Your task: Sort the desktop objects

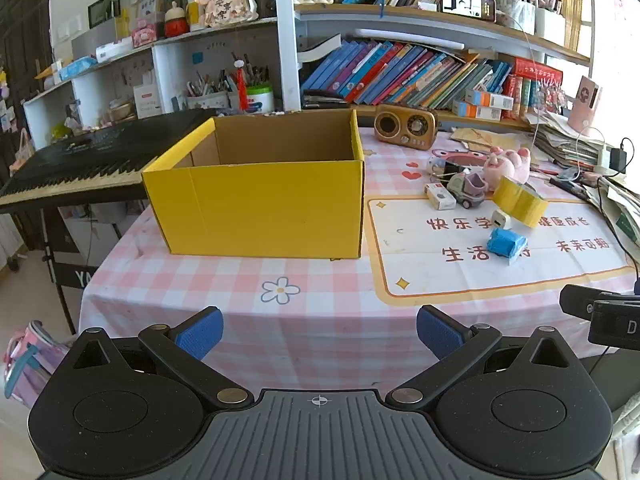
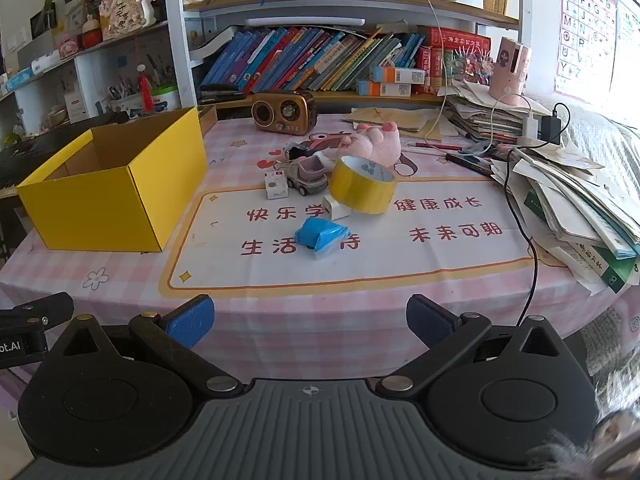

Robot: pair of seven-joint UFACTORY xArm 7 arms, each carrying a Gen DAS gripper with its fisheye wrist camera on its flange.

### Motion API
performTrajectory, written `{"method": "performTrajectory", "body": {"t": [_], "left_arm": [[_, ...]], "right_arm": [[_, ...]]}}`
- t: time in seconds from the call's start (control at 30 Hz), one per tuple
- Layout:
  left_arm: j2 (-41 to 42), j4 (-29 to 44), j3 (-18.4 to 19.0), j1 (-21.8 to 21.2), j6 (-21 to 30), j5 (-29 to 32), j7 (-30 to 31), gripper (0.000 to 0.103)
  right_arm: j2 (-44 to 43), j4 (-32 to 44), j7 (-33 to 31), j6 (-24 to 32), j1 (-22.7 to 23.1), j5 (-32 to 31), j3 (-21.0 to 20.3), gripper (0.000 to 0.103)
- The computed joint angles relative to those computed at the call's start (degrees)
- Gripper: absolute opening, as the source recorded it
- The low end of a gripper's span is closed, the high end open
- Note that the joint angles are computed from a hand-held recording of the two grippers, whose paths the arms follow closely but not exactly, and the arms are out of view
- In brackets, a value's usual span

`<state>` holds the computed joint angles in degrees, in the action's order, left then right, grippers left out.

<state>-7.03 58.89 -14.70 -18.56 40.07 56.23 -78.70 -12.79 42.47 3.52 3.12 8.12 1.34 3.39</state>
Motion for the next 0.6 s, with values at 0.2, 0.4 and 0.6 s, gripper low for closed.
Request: {"method": "performTrajectory", "body": {"t": [0.2, 0.4, 0.6], "left_arm": [[0.00, 0.12, -0.03, -0.02, 0.28, -0.18, 0.13, 0.103], [-0.89, -0.38, -0.43, -0.33, 1.27, 0.04, -0.19, 0.103], [-1.61, -1.05, -0.46, 0.07, 0.40, -0.45, -0.22, 0.103]], "right_arm": [[-0.26, 0.32, 0.47, 0.78, -0.33, -0.45, 0.33, 0.103], [-0.44, 0.68, -1.22, 1.41, 0.46, 0.08, -0.53, 0.103], [-0.65, 0.73, -2.99, 1.41, 1.73, 1.52, -1.57, 0.103]]}}
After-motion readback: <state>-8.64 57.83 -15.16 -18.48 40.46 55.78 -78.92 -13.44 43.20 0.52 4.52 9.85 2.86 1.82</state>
